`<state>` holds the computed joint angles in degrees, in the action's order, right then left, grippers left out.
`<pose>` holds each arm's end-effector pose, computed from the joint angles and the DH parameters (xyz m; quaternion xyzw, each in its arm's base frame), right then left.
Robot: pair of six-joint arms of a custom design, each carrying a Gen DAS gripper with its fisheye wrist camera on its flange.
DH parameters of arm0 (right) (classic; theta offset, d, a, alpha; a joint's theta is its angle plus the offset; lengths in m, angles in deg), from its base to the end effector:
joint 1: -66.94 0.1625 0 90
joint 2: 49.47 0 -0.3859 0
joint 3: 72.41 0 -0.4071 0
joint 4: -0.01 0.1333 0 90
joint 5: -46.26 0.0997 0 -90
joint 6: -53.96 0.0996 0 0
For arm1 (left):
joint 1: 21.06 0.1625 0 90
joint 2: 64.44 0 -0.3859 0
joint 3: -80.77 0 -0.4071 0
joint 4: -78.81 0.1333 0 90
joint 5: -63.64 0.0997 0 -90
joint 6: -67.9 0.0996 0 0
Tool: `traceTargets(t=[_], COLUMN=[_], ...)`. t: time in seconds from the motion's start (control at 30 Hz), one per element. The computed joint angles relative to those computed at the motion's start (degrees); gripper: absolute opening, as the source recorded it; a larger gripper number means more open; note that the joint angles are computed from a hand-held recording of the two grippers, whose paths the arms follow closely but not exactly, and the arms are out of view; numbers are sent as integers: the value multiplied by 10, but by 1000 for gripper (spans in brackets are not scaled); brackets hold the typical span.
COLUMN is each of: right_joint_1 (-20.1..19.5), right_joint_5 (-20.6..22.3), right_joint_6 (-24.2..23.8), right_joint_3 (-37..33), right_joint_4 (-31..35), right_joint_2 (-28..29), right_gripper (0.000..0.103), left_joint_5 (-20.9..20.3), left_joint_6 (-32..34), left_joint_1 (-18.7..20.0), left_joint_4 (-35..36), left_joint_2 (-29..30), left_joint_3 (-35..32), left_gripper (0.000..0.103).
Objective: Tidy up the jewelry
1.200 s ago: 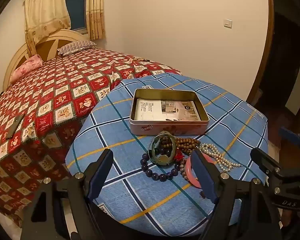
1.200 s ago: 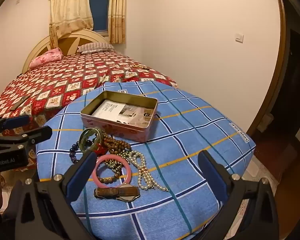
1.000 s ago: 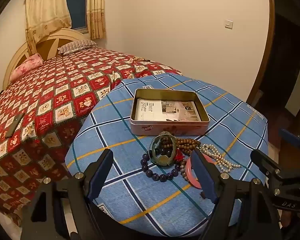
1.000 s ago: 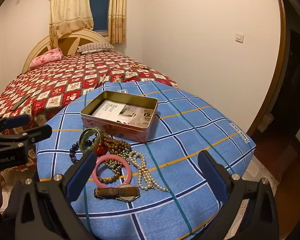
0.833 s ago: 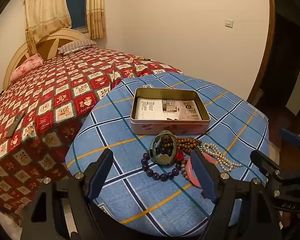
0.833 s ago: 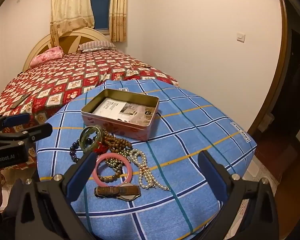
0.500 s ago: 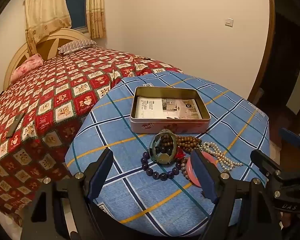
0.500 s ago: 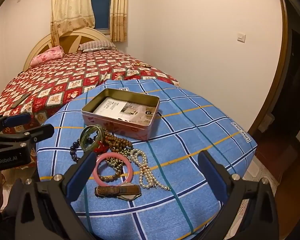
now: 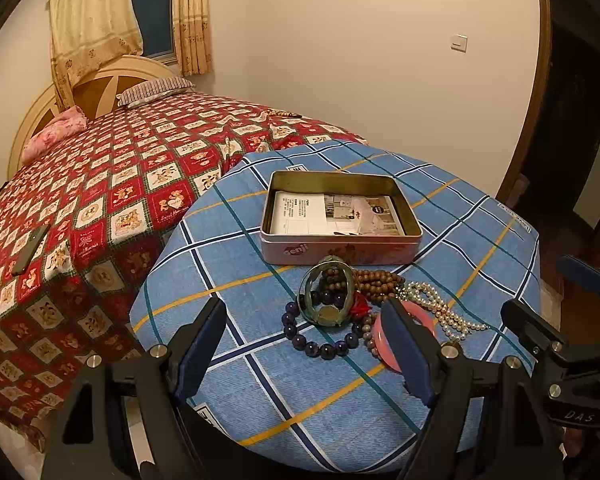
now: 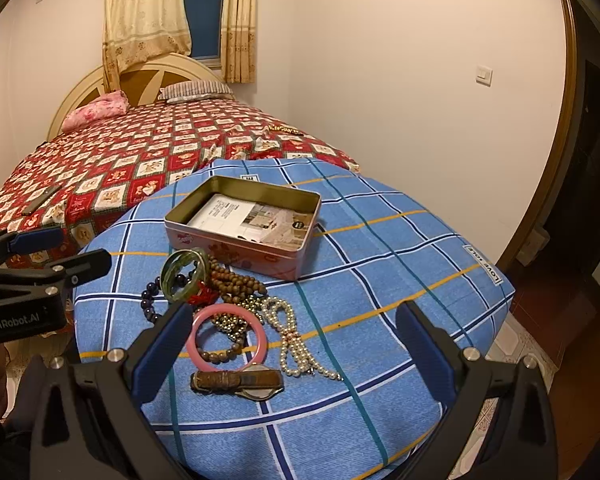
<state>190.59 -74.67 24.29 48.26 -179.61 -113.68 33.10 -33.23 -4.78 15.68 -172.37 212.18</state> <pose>0.3582 -0.3899 0.1537 0.4201 -0.8262 0.2837 0.2459 -0.2066 -0.2886 0.2584 0.0188 0.8135 -0.4318 0.3892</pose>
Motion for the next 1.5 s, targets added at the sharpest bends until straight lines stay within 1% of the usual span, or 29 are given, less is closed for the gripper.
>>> traceTargets(t=[0.33, 0.4, 0.57, 0.63, 1.5], right_joint_1=[-1, 0, 0, 1, 0], right_joint_5=[0, 0, 0, -1, -1], right_joint_6=[-1, -1, -2, 0, -2], right_joint_3=[-1, 0, -2, 0, 1], right_joint_4=[-1, 0, -3, -2, -8], right_joint_2=[3, 1, 5, 4, 9], right_gripper=[102, 102, 102, 103, 102], left_joint_5=[-7, -2, -4, -1, -5], left_joint_6=[-16, 0, -6, 1, -3], left_joint_1=[-9, 1, -3, 2, 0], left_joint_4=[21, 0, 8, -2, 6], left_joint_2=[-9, 3, -1, 4, 2], left_joint_3=[3, 0, 2, 0, -1], left_gripper=[80, 80, 80, 80, 80])
